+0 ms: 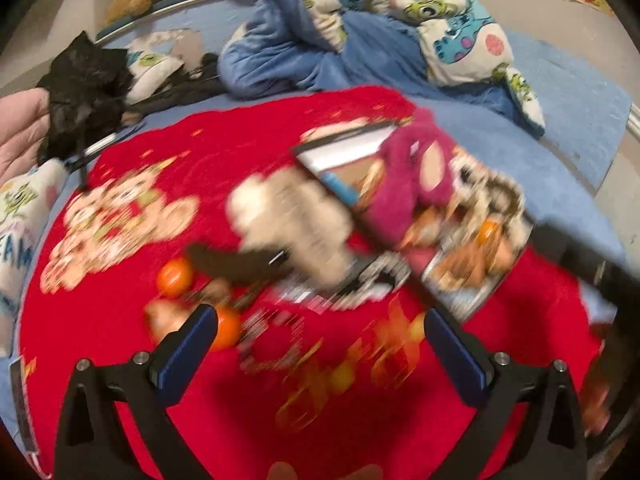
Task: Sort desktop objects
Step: 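Withdraw both open tools from the tray back over the item pile, then move left tool toward the brown triangular packet while right tool approaches the beaded bracelet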
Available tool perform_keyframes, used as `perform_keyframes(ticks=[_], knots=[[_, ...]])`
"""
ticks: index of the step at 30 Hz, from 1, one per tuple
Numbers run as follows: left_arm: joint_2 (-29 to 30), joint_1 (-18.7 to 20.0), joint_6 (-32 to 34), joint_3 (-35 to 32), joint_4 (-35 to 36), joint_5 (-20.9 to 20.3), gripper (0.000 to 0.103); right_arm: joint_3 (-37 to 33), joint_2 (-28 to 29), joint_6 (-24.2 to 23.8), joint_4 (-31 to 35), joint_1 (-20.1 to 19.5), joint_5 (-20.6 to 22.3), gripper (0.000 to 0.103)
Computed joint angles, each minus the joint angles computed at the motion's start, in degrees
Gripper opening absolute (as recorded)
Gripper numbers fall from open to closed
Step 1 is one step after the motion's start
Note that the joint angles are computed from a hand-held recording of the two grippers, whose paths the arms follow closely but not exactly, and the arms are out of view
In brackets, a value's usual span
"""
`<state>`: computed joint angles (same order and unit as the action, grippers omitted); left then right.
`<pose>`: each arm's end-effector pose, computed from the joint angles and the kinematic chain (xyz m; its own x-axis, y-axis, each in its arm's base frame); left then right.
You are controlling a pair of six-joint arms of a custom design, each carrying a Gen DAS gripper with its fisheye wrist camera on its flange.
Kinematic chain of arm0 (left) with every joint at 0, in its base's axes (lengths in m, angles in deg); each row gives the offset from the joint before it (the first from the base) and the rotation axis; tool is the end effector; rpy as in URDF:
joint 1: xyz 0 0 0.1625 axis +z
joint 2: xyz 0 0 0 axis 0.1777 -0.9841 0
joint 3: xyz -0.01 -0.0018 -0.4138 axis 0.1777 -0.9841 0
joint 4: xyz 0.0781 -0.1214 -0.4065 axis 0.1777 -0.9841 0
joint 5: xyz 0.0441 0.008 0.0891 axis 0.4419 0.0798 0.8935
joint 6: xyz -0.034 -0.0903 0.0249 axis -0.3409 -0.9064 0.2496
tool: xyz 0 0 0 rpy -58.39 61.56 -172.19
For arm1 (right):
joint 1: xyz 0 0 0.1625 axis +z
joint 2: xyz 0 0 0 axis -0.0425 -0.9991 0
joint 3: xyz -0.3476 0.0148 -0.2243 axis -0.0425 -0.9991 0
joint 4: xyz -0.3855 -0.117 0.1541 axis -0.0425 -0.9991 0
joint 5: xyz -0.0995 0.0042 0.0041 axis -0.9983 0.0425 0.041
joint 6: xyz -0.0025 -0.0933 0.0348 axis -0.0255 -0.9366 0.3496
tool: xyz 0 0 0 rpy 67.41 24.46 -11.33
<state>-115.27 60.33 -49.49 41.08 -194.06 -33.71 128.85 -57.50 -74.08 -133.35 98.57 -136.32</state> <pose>-0.1295 -0.8824 0.1430 -0.5370 0.6529 -0.5342 0.8111 0.5736 -0.1143 0.1714 -0.7536 0.0755 -0.9219 0.2334 0.3092 -0.1729 0.4665 -0.8675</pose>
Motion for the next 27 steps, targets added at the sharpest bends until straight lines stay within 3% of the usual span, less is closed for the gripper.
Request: perform_keyframes(ticks=[9, 15, 27], knots=[[-5.9, 5.6, -4.0, 0.4, 3.4, 2.2, 0.103, -7.8, 6.1, -1.4, 3.3, 3.5, 1.0, 0.103], [-4.5, 6.7, -4.2, -5.7, 6.7, 0.3, 0.103, -13.5, 10.5, 0.8, 5.4, 5.2, 1.7, 0.103], [2.7, 7.6, -0.5, -21.8, 16.9, -2.9, 0.103, -24.1, 16.9, 2.1, 8.3, 7.4, -3.7, 0.103]])
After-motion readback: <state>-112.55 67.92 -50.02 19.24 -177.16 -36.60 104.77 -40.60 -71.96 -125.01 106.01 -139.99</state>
